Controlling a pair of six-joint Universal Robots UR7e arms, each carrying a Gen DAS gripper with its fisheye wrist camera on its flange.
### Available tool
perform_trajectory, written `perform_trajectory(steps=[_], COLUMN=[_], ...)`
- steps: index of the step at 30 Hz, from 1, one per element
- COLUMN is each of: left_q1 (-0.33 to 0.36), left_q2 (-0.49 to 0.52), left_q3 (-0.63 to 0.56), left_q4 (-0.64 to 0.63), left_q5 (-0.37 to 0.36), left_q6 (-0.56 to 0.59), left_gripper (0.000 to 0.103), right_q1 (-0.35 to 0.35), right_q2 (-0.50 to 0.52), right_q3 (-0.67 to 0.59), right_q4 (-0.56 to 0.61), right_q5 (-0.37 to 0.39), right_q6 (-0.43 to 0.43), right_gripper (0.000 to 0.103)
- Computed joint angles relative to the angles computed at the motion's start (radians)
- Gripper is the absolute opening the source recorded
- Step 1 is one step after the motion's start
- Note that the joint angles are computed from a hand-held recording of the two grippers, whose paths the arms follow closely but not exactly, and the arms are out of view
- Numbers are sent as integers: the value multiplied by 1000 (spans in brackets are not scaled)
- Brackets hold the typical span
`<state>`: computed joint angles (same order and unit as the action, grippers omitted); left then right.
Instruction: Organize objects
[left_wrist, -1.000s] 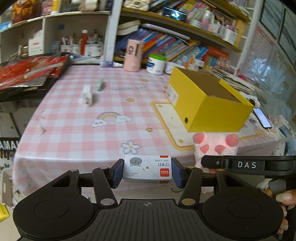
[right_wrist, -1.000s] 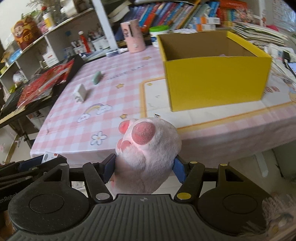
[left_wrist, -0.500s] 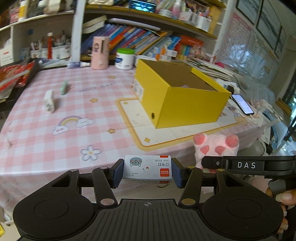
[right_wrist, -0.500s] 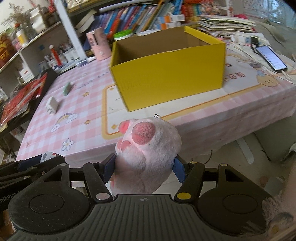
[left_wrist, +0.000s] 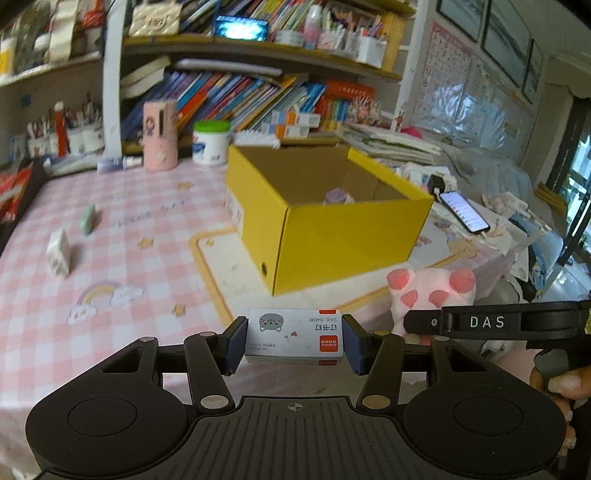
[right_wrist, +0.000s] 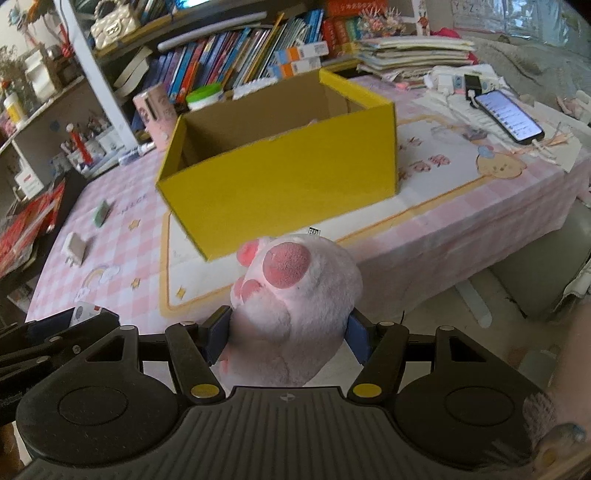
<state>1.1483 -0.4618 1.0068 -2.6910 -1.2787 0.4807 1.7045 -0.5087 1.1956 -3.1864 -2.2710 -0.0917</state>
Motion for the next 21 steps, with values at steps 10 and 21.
perform_trajectory(steps=[10, 21], left_q1=[-22, -42], left_q2=[98, 317], left_q3=[-180, -569], left_q4=[-6, 89], left_q5=[-53, -60], left_q6=[44, 60], left_gripper=[52, 52], right_q1=[-10, -37], right_q2=[9, 60], right_q3=[-99, -330], right_q4=[-77, -18], right_q5=[23, 118], right_q6=[-93, -242], right_gripper=[62, 62])
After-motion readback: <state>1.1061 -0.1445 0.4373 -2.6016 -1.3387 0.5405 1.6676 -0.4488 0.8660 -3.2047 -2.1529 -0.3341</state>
